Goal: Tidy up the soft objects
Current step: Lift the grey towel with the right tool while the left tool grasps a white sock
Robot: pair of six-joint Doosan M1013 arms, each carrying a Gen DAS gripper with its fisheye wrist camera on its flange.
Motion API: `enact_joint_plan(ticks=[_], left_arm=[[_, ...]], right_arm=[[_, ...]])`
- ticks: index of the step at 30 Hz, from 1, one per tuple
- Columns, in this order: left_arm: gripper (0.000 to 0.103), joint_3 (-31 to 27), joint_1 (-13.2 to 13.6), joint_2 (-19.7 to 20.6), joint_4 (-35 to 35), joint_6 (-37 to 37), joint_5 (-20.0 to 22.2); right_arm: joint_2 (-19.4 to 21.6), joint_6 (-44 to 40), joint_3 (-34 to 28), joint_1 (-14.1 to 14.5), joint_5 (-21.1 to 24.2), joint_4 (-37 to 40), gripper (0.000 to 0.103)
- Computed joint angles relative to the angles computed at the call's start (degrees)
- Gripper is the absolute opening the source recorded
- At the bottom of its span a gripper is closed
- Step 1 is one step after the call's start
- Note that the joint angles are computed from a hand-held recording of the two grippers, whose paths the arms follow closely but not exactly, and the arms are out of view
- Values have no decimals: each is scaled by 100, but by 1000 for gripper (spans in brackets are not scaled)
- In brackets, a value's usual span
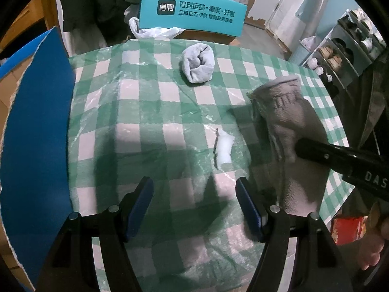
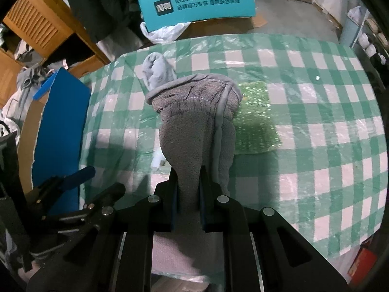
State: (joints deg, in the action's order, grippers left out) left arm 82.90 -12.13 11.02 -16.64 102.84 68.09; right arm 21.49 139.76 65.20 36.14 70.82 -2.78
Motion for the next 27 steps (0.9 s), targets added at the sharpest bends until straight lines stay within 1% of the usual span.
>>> enact_joint_plan(ticks=[6,12,19,27], left_arm=[[71,-146,-87,144,-96,-83,49],[71,-204,-216,216,-1,-139,-54],[71,-262,-369,313,113,-154,-74],[71,-295,-444,403,131,-190,-97]], right_arm=[[-130,130,144,-25,16,-241,12],[-269,240,383,-92,-29,-340,12],[-404,339,651,-195,-193,-269,12],[-460,339,802,-271,-309,-159,12]])
